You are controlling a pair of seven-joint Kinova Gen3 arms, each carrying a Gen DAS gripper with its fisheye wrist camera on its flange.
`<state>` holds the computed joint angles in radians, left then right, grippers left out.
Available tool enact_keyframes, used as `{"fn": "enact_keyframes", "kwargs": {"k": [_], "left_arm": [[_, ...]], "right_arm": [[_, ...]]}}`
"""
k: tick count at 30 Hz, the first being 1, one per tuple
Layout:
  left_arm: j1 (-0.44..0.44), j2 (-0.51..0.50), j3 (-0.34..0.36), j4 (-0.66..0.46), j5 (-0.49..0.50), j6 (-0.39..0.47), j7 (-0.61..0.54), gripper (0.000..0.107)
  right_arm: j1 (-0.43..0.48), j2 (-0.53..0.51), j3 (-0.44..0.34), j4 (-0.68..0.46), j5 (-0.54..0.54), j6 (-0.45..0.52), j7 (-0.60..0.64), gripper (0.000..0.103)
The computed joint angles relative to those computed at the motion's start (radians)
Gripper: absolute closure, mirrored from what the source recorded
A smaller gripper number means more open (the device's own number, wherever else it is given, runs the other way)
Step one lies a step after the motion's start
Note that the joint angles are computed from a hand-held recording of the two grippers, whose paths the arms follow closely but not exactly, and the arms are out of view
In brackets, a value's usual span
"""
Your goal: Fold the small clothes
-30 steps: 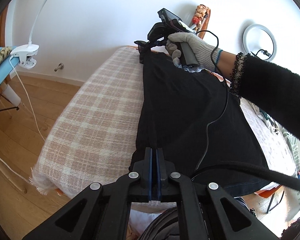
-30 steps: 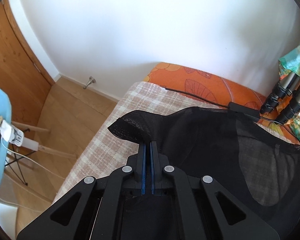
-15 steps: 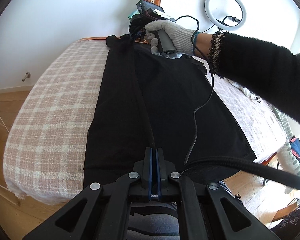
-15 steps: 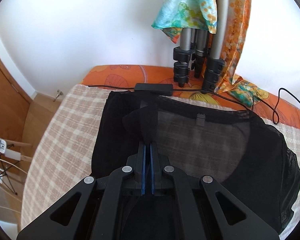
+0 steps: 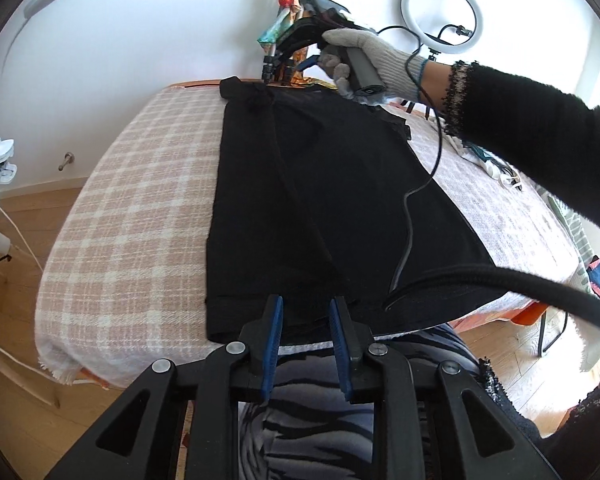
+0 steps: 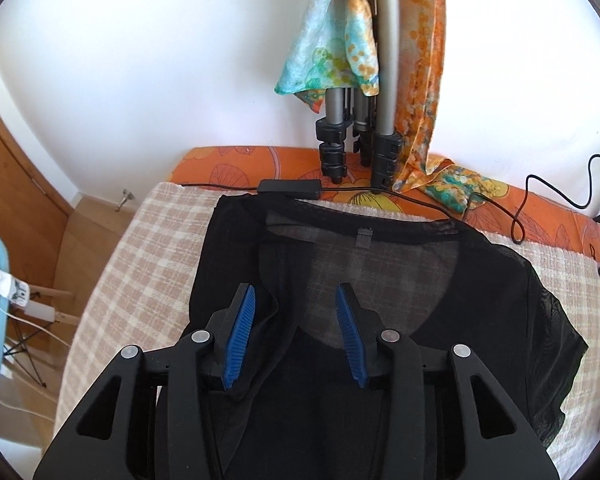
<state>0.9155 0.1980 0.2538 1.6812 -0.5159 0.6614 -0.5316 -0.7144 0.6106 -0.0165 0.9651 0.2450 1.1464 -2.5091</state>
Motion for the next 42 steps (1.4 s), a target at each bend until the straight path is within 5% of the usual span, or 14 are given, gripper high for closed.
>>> {"fn": "enact_keyframes", "kwargs": {"k": [12, 17, 22, 26, 32, 42], "left_arm": [[0.028, -0.066, 0.047, 0.032, -0.19, 0.125, 0.169, 0.085], [0.094, -0.038, 0.068, -0.01, -0.328, 0.219, 0.247, 0.084], [0.128, -0.018, 0.069, -0.036, -0.394, 0.202, 0.306, 0.081], [0.138, 0.027, 0.061, -0.09, -0.37, 0.142, 0.27, 0.079], [0.201, 0.138, 0.035, -0.217, -0.335, 0.094, 0.147, 0.074], [0.255, 0.346, 0.04, -0.465, -0.152, 0.072, -0.094, 0.07]], "right_arm": [[-0.093, -0.383, -0.068, 0.308, 0.172, -0.032, -0.163, 0.062], [-0.115, -0.546, -0.15, 0.426, 0.267, 0.022, -0.31, 0.06], [-0.119, -0.674, -0.275, 0.517, 0.357, 0.141, -0.443, 0.055], [-0.099, -0.725, -0.362, 0.572, 0.363, 0.221, -0.484, 0.054], [-0.03, -0.826, -0.427, 0.72, 0.313, 0.176, -0.557, 0.054], [0.07, -0.901, -0.329, 0.877, 0.118, -0.006, -0.379, 0.054]]}}
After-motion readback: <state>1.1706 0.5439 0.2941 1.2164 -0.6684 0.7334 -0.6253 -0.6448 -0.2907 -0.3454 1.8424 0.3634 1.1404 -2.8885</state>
